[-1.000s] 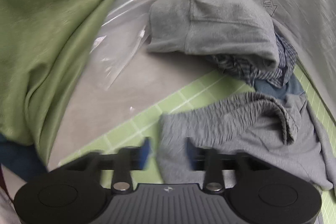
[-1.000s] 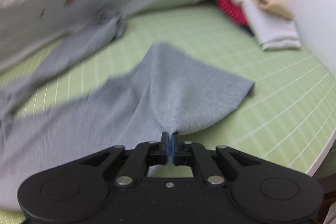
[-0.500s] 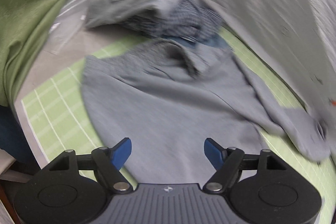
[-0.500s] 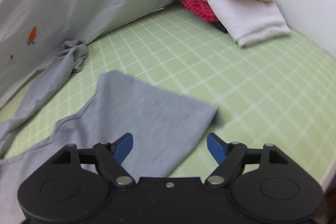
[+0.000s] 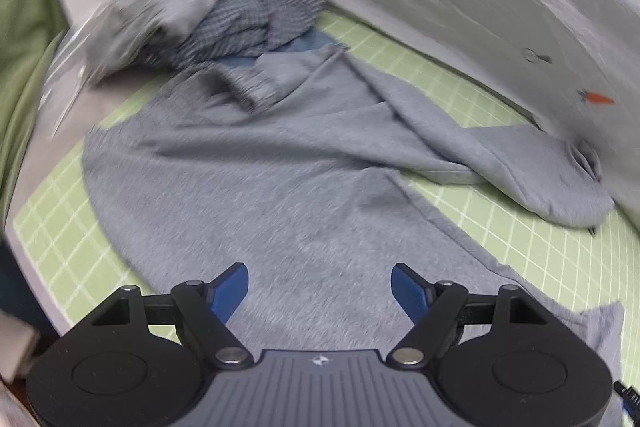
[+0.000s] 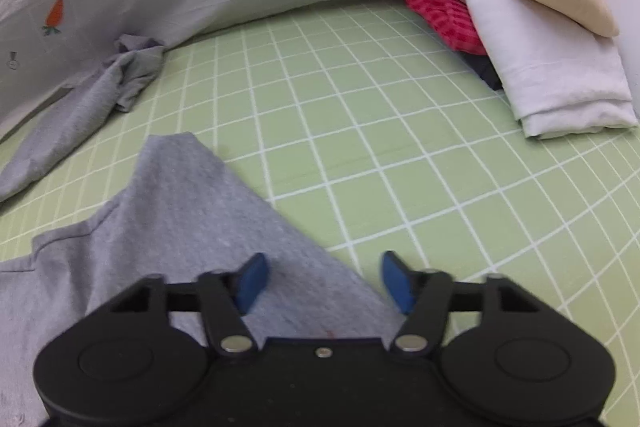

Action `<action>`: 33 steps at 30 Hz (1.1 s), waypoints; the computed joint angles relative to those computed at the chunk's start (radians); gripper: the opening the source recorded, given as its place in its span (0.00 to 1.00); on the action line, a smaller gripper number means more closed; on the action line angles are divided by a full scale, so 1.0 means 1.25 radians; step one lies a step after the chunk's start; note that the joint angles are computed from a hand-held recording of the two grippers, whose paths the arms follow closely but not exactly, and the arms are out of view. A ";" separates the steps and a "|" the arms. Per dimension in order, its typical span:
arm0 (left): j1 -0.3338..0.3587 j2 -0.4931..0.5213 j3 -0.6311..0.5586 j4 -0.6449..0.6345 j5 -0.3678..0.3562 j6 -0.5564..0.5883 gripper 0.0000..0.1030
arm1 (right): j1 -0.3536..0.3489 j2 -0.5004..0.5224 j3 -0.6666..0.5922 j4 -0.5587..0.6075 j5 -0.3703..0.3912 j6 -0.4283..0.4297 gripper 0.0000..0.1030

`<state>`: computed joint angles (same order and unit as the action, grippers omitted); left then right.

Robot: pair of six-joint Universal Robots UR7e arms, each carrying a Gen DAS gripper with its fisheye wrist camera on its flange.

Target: Fold clothes

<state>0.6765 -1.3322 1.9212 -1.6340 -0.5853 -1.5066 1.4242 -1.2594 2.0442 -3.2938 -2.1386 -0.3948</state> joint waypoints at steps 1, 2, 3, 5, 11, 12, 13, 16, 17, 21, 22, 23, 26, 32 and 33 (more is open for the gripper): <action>0.001 0.005 -0.002 -0.016 0.005 0.026 0.77 | 0.004 0.001 0.002 0.001 -0.003 -0.001 0.26; 0.003 0.005 0.002 -0.043 0.008 0.056 0.77 | 0.008 0.001 0.003 0.002 -0.006 -0.002 0.04; 0.005 0.003 0.009 -0.075 0.010 0.088 0.77 | 0.014 0.004 0.006 -0.003 -0.010 -0.006 0.03; 0.006 -0.006 0.025 -0.125 0.012 0.128 0.77 | 0.039 0.016 0.012 -0.044 -0.026 -0.032 0.03; 0.024 -0.060 0.097 -0.261 -0.031 0.214 0.78 | 0.175 0.074 0.054 -0.124 -0.059 -0.194 0.03; 0.029 -0.068 0.105 -0.274 -0.043 0.222 0.78 | 0.192 0.084 0.064 -0.107 -0.058 -0.200 0.03; 0.034 -0.076 0.114 -0.285 -0.055 0.230 0.78 | 0.206 0.096 0.073 -0.083 -0.059 -0.196 0.03; 0.048 -0.093 0.133 -0.322 -0.090 0.272 0.78 | 0.231 0.120 0.088 0.016 -0.083 -0.098 0.04; 0.053 -0.096 0.137 -0.329 -0.100 0.287 0.78 | 0.236 0.116 0.096 0.040 -0.085 -0.049 0.09; 0.074 -0.092 0.140 -0.362 -0.145 0.367 0.78 | 0.252 0.076 0.134 0.025 -0.103 0.078 0.43; 0.078 -0.088 0.140 -0.372 -0.154 0.387 0.78 | 0.257 0.067 0.139 0.010 -0.121 0.097 0.49; 0.080 -0.084 0.141 -0.381 -0.159 0.405 0.78 | 0.259 0.059 0.142 -0.010 -0.143 0.110 0.55; 0.078 -0.064 0.138 -0.402 -0.158 0.434 0.78 | 0.249 0.040 0.143 -0.062 -0.177 0.133 0.74; 0.021 -0.026 0.131 -0.414 -0.100 0.362 0.88 | 0.171 0.013 0.133 -0.127 -0.055 0.153 1.00; 0.013 -0.017 0.128 -0.409 -0.091 0.339 0.89 | 0.153 0.010 0.124 -0.108 -0.018 0.161 1.00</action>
<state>0.6926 -1.3530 2.0808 -2.1453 -0.6993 -1.0833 1.6157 -1.2475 2.1989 -3.4282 -2.1617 -0.1941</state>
